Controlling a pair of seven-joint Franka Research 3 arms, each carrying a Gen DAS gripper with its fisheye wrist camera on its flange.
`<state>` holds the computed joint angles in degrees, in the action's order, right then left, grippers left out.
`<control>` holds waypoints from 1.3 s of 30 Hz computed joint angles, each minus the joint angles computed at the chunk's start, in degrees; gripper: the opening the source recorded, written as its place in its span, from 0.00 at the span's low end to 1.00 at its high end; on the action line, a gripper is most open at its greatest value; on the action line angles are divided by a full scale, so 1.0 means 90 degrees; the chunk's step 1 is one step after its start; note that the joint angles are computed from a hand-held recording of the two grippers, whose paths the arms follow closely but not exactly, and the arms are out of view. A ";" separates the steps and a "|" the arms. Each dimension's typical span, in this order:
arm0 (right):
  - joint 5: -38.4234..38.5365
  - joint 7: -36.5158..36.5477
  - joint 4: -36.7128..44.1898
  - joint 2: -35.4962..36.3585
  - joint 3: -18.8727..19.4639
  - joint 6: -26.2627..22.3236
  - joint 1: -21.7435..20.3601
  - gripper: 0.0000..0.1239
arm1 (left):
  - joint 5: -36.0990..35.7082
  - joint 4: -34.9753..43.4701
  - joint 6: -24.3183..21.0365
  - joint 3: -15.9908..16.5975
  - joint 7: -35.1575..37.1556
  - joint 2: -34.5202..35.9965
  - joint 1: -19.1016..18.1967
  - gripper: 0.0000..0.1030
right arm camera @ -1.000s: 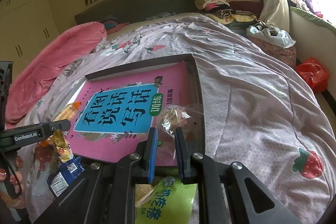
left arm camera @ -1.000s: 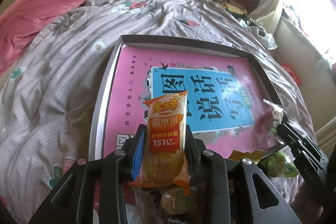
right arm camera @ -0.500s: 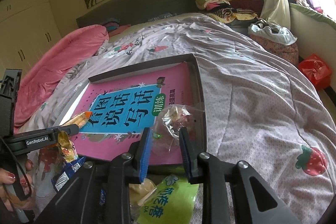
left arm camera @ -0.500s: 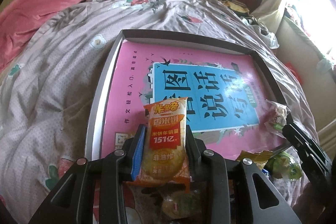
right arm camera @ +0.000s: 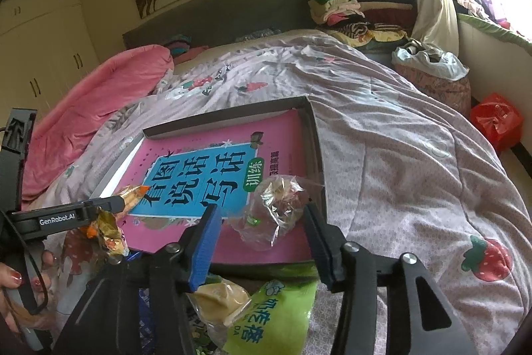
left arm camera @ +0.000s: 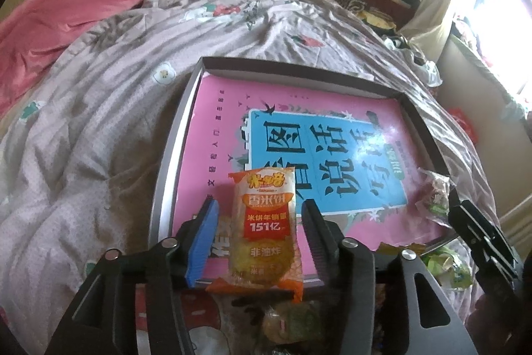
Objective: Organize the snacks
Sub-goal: 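Carry the biscuit packet into the tray and release it with the left gripper, then withdraw the left gripper from the tray back toward the snack pile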
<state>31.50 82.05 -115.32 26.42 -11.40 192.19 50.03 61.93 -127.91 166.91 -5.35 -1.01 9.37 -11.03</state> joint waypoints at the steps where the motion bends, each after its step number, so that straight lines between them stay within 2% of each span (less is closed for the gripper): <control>1: 0.0021 -0.0005 -0.0003 0.0004 -0.0059 0.0010 0.0061 0.43 | 0.0029 -0.0013 -0.0005 0.0003 -0.0032 -0.0026 -0.0009 0.56; 3: 0.0063 -0.0025 -0.0015 0.0008 -0.0142 0.0041 0.0153 0.44 | 0.0093 -0.0036 0.0035 0.0007 -0.0092 -0.0071 -0.0005 0.61; 8: 0.0160 -0.0165 -0.0067 -0.0035 -0.0019 0.0174 0.0077 0.48 | 0.0288 -0.0069 -0.0083 -0.0047 -0.0264 -0.0192 -0.0008 0.66; 15: 0.0336 -0.0469 -0.0136 -0.0120 0.0392 0.0424 -0.0239 0.53 | 0.0456 -0.0192 -0.0112 -0.0164 -0.0441 -0.0400 0.0055 0.72; 29: 0.0831 -0.1183 -0.0309 -0.0309 0.1169 0.0961 -0.0779 0.64 | 0.0616 -0.0429 -0.0149 -0.0392 -0.0655 -0.0686 0.0116 0.76; 39: 0.1199 -0.1597 -0.0386 -0.0413 0.1445 0.1196 -0.0927 0.66 | 0.0723 -0.0535 -0.0194 -0.0497 -0.0784 -0.0870 0.0107 0.77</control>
